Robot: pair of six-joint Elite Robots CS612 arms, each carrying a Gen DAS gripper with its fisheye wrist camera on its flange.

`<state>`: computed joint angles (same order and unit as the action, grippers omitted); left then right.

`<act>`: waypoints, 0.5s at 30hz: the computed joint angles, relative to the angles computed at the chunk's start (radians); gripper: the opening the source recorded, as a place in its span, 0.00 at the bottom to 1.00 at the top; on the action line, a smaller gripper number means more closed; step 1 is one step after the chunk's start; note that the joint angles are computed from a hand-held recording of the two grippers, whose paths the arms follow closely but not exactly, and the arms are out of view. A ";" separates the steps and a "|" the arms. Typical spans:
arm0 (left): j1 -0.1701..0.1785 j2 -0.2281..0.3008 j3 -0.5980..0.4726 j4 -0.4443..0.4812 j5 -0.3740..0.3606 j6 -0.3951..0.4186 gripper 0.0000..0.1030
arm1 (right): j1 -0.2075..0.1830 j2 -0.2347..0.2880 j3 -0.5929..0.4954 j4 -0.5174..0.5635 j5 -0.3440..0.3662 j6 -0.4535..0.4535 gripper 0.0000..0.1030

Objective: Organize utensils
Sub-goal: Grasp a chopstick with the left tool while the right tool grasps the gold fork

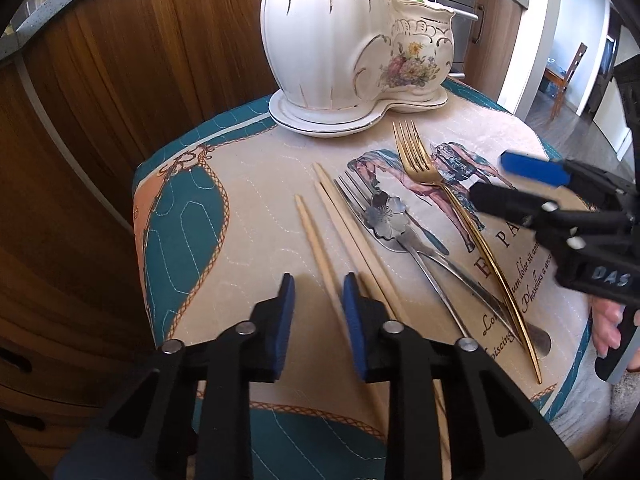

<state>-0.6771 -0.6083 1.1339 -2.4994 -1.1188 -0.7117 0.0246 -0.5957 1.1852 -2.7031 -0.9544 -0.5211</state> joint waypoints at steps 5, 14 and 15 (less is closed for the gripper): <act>0.001 -0.006 0.014 -0.020 -0.007 0.018 0.13 | 0.013 -0.005 -0.003 0.071 -0.027 -0.051 0.34; 0.008 -0.020 0.034 -0.027 -0.045 0.066 0.07 | 0.019 -0.018 -0.024 0.198 -0.078 -0.162 0.08; 0.009 -0.024 0.039 -0.023 -0.051 0.078 0.07 | 0.018 -0.019 -0.027 0.207 -0.088 -0.179 0.07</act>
